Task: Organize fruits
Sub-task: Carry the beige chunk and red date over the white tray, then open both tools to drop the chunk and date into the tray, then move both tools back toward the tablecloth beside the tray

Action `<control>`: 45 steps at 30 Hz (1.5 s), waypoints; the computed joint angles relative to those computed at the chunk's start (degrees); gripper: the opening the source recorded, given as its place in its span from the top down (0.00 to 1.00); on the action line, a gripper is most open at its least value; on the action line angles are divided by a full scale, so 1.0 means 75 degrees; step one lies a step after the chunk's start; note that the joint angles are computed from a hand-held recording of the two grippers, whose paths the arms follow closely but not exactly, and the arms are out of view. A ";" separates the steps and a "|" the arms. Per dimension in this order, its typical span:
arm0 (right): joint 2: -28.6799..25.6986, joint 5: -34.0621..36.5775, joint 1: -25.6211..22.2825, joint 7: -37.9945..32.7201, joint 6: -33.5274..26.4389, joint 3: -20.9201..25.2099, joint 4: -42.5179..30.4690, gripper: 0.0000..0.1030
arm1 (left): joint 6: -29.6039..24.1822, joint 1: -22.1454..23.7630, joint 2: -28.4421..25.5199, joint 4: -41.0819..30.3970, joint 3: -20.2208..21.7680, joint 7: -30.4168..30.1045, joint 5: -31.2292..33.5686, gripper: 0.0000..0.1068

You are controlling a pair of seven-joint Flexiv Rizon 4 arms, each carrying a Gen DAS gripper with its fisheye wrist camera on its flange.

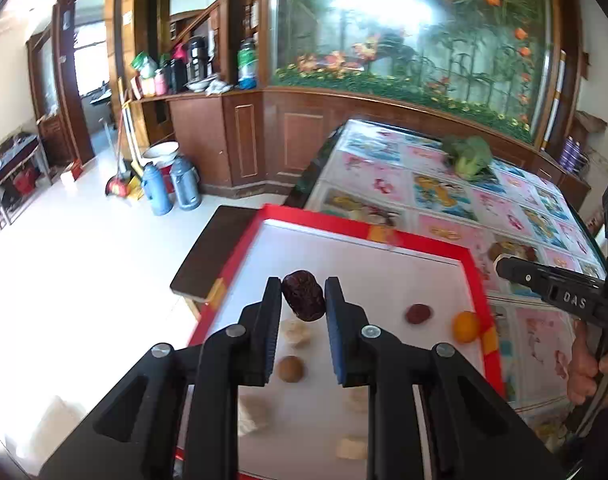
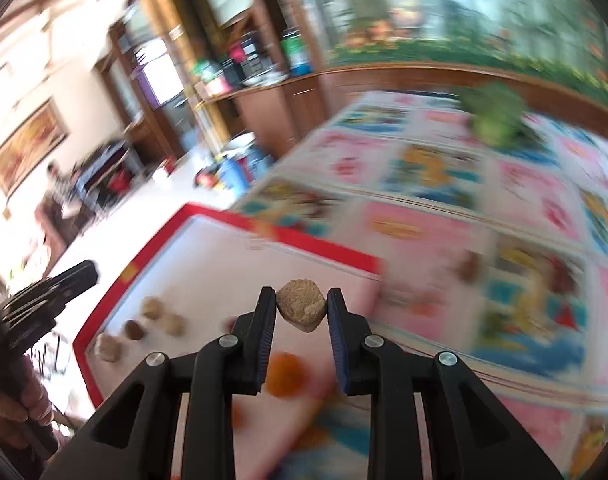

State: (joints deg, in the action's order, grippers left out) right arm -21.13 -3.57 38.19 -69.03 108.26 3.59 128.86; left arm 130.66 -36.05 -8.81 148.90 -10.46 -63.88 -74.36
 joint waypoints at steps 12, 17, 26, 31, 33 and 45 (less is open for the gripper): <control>-0.1014 -0.1228 -0.0401 0.0776 -0.2522 0.0949 -0.1896 0.76 | -0.1323 0.0869 -0.0113 0.0351 0.0603 -0.0873 0.1317 0.78; -0.1296 -0.1246 -0.0923 0.0792 -0.3401 0.1638 -0.2391 0.76 | -0.1828 0.0857 -0.0171 0.0184 0.0693 -0.0482 0.1039 0.78; -0.1022 -0.1757 -0.0328 0.1334 -0.3078 0.0911 -0.1952 0.67 | -0.1767 0.0445 -0.0289 -0.0149 0.0358 0.0724 -0.0690 0.59; -0.0600 -0.1951 0.0020 0.1547 -0.1660 0.0237 -0.1047 0.60 | -0.0381 -0.0047 -0.0481 -0.0299 -0.0230 0.1166 -0.1800 0.30; -0.0277 -0.1815 0.0694 0.1553 -0.0932 -0.0630 -0.0448 0.56 | 0.0286 -0.0307 -0.0422 -0.0212 -0.0370 0.0972 -0.1906 0.23; 0.0935 0.1207 0.1435 -0.0241 0.1169 -0.1996 0.2030 0.50 | 0.1457 -0.1349 -0.0440 -0.0314 -0.0764 0.0212 -0.0817 0.09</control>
State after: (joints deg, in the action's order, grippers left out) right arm -14.12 5.48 48.96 -70.83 117.03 -11.38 144.08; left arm 141.58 -46.17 -12.10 146.55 -16.19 -62.29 -80.49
